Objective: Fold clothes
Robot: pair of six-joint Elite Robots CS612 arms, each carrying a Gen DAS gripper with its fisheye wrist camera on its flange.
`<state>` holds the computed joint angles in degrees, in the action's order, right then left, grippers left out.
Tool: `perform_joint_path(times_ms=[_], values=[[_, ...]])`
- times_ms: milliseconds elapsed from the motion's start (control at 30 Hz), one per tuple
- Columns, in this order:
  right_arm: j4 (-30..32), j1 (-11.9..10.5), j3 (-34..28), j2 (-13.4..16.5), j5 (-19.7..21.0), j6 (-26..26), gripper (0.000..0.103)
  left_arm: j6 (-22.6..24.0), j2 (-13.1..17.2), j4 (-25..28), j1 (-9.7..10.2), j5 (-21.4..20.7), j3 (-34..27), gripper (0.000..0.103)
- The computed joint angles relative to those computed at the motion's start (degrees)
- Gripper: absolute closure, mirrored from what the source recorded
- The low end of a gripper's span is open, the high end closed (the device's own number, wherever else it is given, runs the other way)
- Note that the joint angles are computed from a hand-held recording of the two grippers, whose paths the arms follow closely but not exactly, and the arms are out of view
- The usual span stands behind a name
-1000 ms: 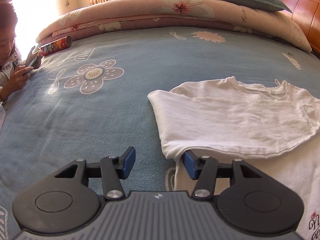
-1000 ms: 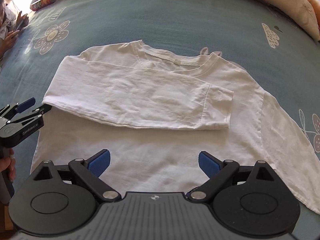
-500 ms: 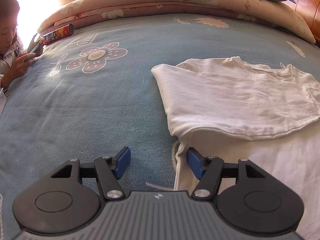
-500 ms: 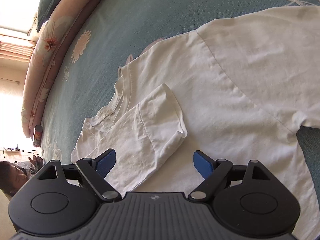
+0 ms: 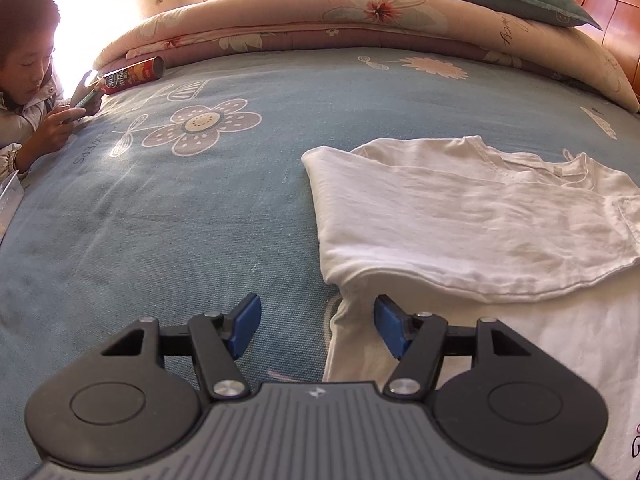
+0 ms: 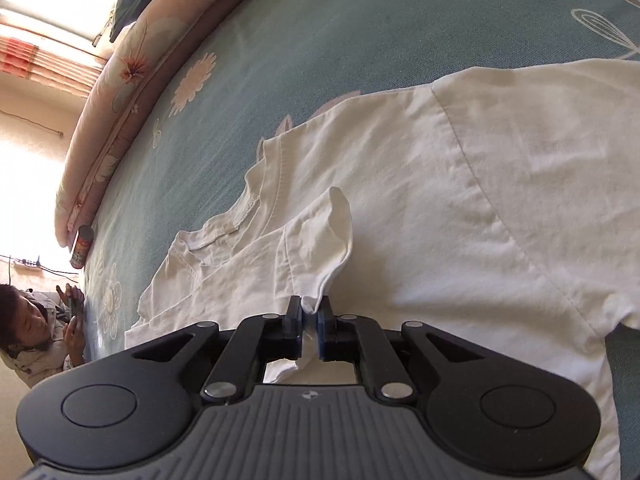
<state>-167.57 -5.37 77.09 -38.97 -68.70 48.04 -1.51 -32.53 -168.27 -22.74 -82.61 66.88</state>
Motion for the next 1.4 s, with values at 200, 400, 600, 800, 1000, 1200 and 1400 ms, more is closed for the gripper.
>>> perform_joint_path(times_ms=[200,400,600,800,1000,1200,1400], values=[[-3.50,-0.79,-0.59,-1.90,1.99,-1.19,0.096,-2.20,0.24,-0.64,-0.33,1.19,-0.37,0.036],[-2.32,-1.33,-0.36,-2.70,-0.13,-0.53,0.095,-3.72,0.87,0.05,-0.93,5.39,-1.39,0.035],[4.72,-0.52,-0.27,-3.09,-1.93,-5.10,0.092,-3.72,0.32,0.48,-1.67,12.75,-0.07,0.034],[21.81,1.39,-2.66,-3.75,-10.53,-15.73,0.077,-6.76,-0.91,2.37,-0.65,11.12,0.89,0.036],[23.78,4.20,-2.41,-5.12,-19.73,-24.07,0.051,6.48,-0.23,-0.95,-0.64,4.72,-0.12,0.036],[22.91,5.53,-3.45,-4.58,-18.08,-25.48,0.047,22.50,2.16,-7.10,-1.73,6.62,-0.99,0.035],[22.74,6.22,-3.72,-3.93,-16.55,-23.42,0.047,29.65,4.13,-12.71,-1.79,8.35,-2.40,0.033]])
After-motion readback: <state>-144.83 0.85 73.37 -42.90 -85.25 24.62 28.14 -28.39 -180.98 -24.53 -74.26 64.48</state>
